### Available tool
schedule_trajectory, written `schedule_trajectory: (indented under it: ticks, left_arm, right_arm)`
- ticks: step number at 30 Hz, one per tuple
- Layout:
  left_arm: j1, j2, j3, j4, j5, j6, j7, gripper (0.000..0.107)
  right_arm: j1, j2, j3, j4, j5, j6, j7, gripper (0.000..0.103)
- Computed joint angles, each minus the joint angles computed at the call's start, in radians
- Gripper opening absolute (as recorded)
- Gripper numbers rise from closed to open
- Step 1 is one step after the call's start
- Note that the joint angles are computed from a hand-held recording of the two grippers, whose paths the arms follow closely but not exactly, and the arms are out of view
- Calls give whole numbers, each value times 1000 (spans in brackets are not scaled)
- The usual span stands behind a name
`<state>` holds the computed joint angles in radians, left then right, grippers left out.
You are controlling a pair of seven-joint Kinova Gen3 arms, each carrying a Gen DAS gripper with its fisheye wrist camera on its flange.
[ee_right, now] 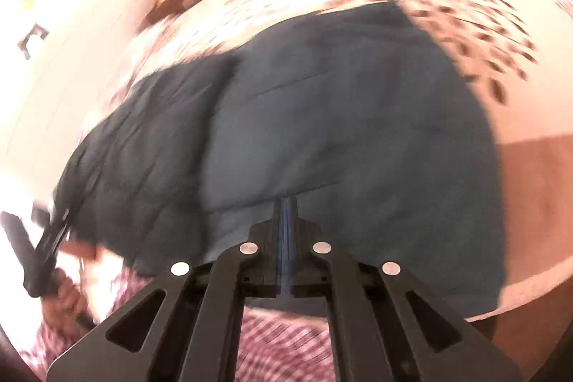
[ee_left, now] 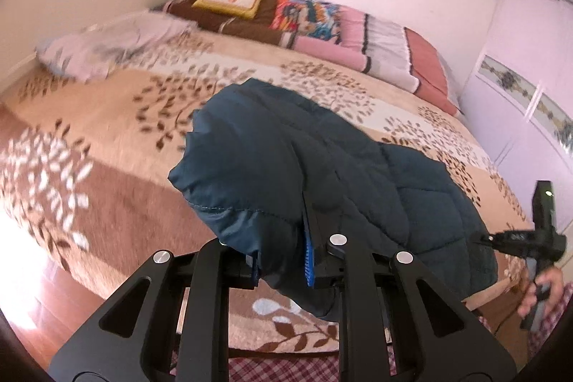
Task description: Fold large clothes
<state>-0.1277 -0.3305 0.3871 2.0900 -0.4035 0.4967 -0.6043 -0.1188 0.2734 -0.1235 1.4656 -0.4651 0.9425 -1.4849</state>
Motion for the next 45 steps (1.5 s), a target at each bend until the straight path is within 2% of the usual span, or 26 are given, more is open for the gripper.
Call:
schedule_trajectory:
  ticks: [4,9,13,16,20,22,25,27,29,31,34,36,40,43,45]
  left_arm:
    - [-13,8,77,-76,-63,32,-3,16]
    - [-6,66,207,-193,-197,53,19,16]
    - [60,181,302,-288,-337,42,9,16]
    - [138,302,337,-363,-390,41,-44,16]
    - [278,463,313,-437,-446,58,-90,16]
    - [285,526,335,-461,-436,63,-111,16]
    - [339,556,274,-450,-414,24,-107,17]
    - [311,556,288,-436,-379,1,-125,17]
    - [246,568,340,-443,-297,-8,-188,17]
    - [251,563,320,-442,-232,-14,-249,18]
    - [301,567,267,-440,-204,-26,-278,18]
    - [318,582,254,-448,-181,-24,-307,18]
    - [387,637,213,-485,-162,16,-352,24]
    - [470,655,146,-486,-194,26,-345,27]
    - [505,658,119,-493,-193,37,-364,35]
  right_arm:
    - [43,94,-8,-36,-49,45,36,2]
    - [85,138,-45,-29,-125,38,104,2]
    - [165,175,-68,-36,-235,87,199,2]
    - [181,179,-63,-49,-263,121,222,2]
    - [212,195,-66,-45,-323,151,266,2]
    - [228,210,-66,-48,-349,172,282,2]
    - [264,237,-69,-47,-401,212,304,1]
    - [300,258,-75,-35,-454,241,327,0]
    - [331,272,-77,-23,-499,271,343,0]
    - [355,275,-64,-16,-531,309,340,0]
    - [417,211,-43,45,-569,323,401,2]
    - [461,139,4,101,-576,315,434,2]
    - [503,34,99,173,-548,294,426,2]
    - [507,-31,139,201,-526,289,419,2]
    - [467,-44,141,177,-508,259,392,2]
